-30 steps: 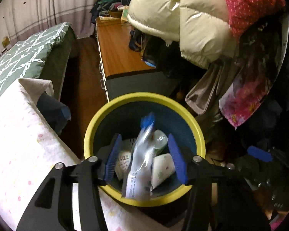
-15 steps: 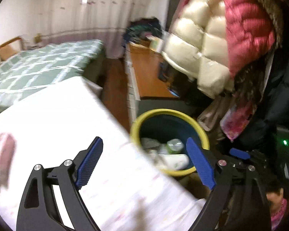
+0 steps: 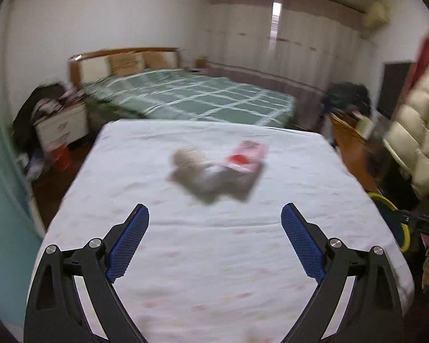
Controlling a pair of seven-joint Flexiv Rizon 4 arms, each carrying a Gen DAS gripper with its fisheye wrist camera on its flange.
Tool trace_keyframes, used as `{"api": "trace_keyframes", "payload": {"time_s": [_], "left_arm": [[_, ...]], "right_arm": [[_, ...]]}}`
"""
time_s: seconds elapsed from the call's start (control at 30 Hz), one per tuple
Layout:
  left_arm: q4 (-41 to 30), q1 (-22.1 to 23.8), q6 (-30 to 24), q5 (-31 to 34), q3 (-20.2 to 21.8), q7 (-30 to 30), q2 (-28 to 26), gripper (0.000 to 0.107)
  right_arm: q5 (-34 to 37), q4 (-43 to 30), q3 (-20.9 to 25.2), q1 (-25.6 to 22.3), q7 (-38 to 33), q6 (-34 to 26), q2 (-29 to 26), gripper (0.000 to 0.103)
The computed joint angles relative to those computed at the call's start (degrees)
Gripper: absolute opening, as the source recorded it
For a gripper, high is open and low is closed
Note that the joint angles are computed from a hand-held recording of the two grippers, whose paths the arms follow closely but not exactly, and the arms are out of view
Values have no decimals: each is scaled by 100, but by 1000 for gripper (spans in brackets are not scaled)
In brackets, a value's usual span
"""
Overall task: Collect trash
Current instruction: 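Grasp the pink strawberry milk carton with the right gripper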
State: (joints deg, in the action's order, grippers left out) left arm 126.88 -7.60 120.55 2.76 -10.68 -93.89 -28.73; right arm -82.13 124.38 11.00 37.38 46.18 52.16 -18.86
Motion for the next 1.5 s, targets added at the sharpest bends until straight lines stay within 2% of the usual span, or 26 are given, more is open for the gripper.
{"api": "trace_keyframes", "payload": {"time_s": [0.17,0.23,0.47,0.6,0.73,0.87,1.07,1.23,1.37,1.5], "left_arm": [[31,26,323,-219,335,-19,-262,92],[34,130,421,-171,304,-43,-343,92],[-2,342,617,19,115,-204,-494,93],[7,427,673,131,62,-335,-506,93],[29,302,725,79,160,-297,-488,93],[28,266,743,114,168,-233,-486,93],[23,337,738,210,99,-249,-491,93],[31,357,728,256,78,-267,-486,93],[44,375,698,284,58,-276,-463,93],[37,439,628,349,6,-311,-452,93]], "right_arm": [[87,-1247,-220,236,-867,227,-767,60],[121,-1706,-364,316,-1096,455,-1069,64],[1191,-3397,-763,665,-2321,799,-2186,65],[1910,-4246,-907,812,-2907,750,-2745,67],[2550,-4970,-1139,1042,-3214,287,-3158,77],[3329,-5676,-1134,1140,-3816,-207,-3590,78],[4031,-6182,-1382,1326,-4130,-452,-3925,78],[4344,-6606,-1555,1420,-4368,-619,-4183,83],[4359,-6354,-1767,1520,-4100,-575,-4052,83],[4196,-5739,-1855,1550,-3728,-450,-3703,83]]}}
